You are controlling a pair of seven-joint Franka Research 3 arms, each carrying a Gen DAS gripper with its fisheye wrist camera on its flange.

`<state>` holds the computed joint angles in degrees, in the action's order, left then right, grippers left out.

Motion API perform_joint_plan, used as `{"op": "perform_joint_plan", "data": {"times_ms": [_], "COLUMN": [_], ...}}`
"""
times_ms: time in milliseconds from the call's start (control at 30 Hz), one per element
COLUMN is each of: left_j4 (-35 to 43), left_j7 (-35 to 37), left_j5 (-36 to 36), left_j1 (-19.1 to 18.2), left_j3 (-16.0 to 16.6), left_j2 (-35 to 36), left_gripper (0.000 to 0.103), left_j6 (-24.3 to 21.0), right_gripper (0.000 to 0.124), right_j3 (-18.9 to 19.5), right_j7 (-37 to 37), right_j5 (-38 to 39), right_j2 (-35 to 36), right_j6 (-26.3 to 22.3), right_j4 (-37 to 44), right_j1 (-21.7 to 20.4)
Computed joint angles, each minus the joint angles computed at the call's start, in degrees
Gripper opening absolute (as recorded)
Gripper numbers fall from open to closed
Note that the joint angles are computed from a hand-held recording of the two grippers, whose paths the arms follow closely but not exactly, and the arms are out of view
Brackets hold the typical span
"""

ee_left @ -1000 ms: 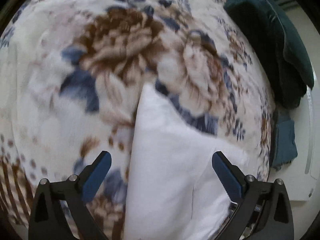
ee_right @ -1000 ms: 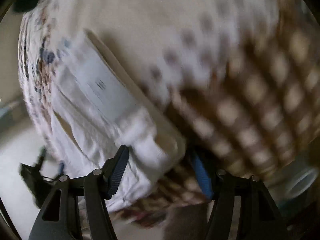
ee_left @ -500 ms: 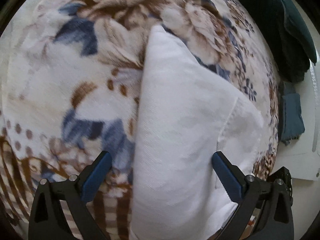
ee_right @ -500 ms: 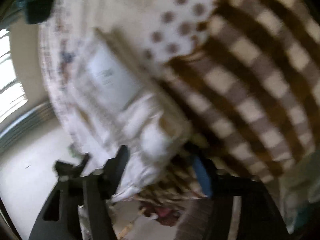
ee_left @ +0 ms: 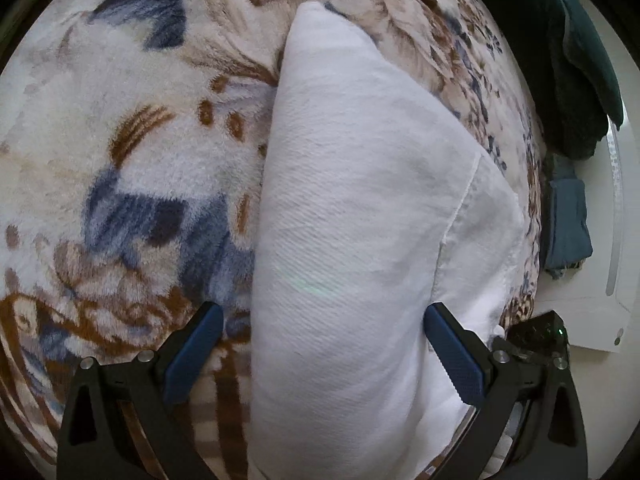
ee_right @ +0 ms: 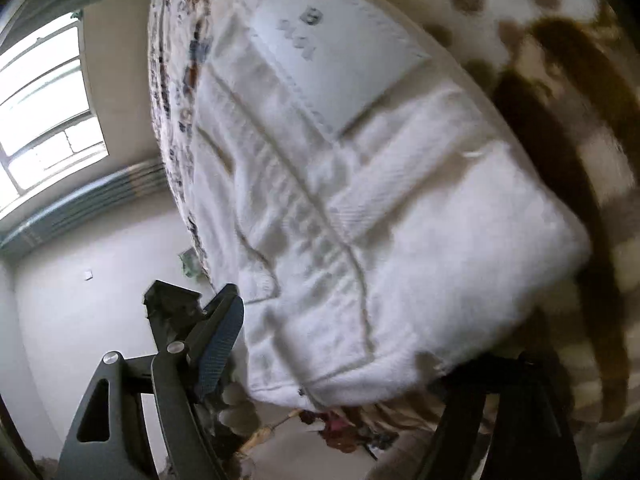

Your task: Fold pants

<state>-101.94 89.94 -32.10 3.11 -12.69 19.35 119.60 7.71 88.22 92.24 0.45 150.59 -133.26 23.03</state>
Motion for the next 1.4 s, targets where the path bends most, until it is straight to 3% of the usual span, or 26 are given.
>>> {"op": "perform_joint_plan", "data": {"times_ms": [33,233,333,400,467,667,767,867,933,1000,1100,1133,1233,1300,1367,1400], "left_j4": [-0.07,0.39,-0.04,-0.78,-1.16,-0.64,-0.58,-0.91,-1.05,-1.32,-1.78,-1.88,-0.44,2.47,5.56,8.13], "left_j7": [0.0,-2.41,-3.4,-3.94,-4.31,-6.02,-5.89,-5.17,-4.28,-3.26,-2.63,-3.09,-4.6,-4.84,-5.29,-5.64], "left_j5": [0.44,1.15,1.65,2.78,3.99,5.71,5.27,4.41,3.79,3.41,2.44,2.51,1.84,1.74,3.17,4.59], "left_j1": [-0.13,-0.53,-0.74,-1.21,-1.66,-2.07,-1.79,-1.4,-1.0,-0.73,-0.5,-0.52,-0.35,-0.02,-0.14,-0.36], "left_j3": [0.06,0.02,0.04,0.13,0.17,0.04,-0.15,-0.33,-0.35,-0.35,-0.28,-0.06,0.37,0.56,0.69,0.81], "left_j2": [0.05,0.57,0.07,-0.51,-0.62,-0.11,0.02,-0.14,-0.17,-0.41,-1.14,-1.4,-0.9,0.69,2.45,4.02], "left_gripper": [0.103,0.103,0.103,0.103,0.103,0.103,0.103,0.103,0.103,0.103,0.103,0.103,0.103,0.103,0.103,0.103], "left_j6": [0.15,1.07,1.85,2.94,3.63,3.86,3.88,4.05,3.76,3.3,2.71,2.3,0.94,0.5,1.02,1.04], "right_gripper": [0.081,0.085,0.078,0.054,0.052,0.057,0.057,0.056,0.029,0.023,0.022,0.022,0.031,0.044,0.044,0.048], "right_j3": [-0.08,1.17,2.56,1.58,1.44,0.31,0.49,0.69,0.86,0.83,1.45,0.24,-1.83,-2.8,-3.16,-3.36], "right_j7": [3.35,5.63,6.22,8.82,7.71,15.01,20.88,24.28,31.69,39.95,48.81,46.54,43.06,42.92,42.87,45.01], "right_j5": [-4.45,-8.43,-6.83,-11.0,-10.13,-18.66,-24.31,-21.83,-28.5,-37.94,-52.43,-51.73,-52.74,-48.9,-45.78,-47.92], "right_j2": [1.03,6.49,4.17,1.32,0.76,3.36,0.32,-3.98,-4.45,-5.88,-10.17,-11.9,-12.8,-12.2,-12.16,-12.57], "right_j6": [-0.72,-0.75,2.27,2.71,2.47,-2.27,1.22,7.6,9.19,7.81,5.19,5.33,-2.13,-3.39,-2.59,-3.55], "right_j4": [0.41,6.56,6.66,5.17,4.29,4.94,3.26,-0.94,-1.56,-2.67,-3.88,-5.49,-6.38,-6.88,-7.04,-6.75], "right_j1": [-0.06,-0.31,-0.52,0.42,0.81,-0.29,0.05,0.97,1.23,0.76,-0.86,0.22,0.16,0.14,-0.23,-0.51]}}
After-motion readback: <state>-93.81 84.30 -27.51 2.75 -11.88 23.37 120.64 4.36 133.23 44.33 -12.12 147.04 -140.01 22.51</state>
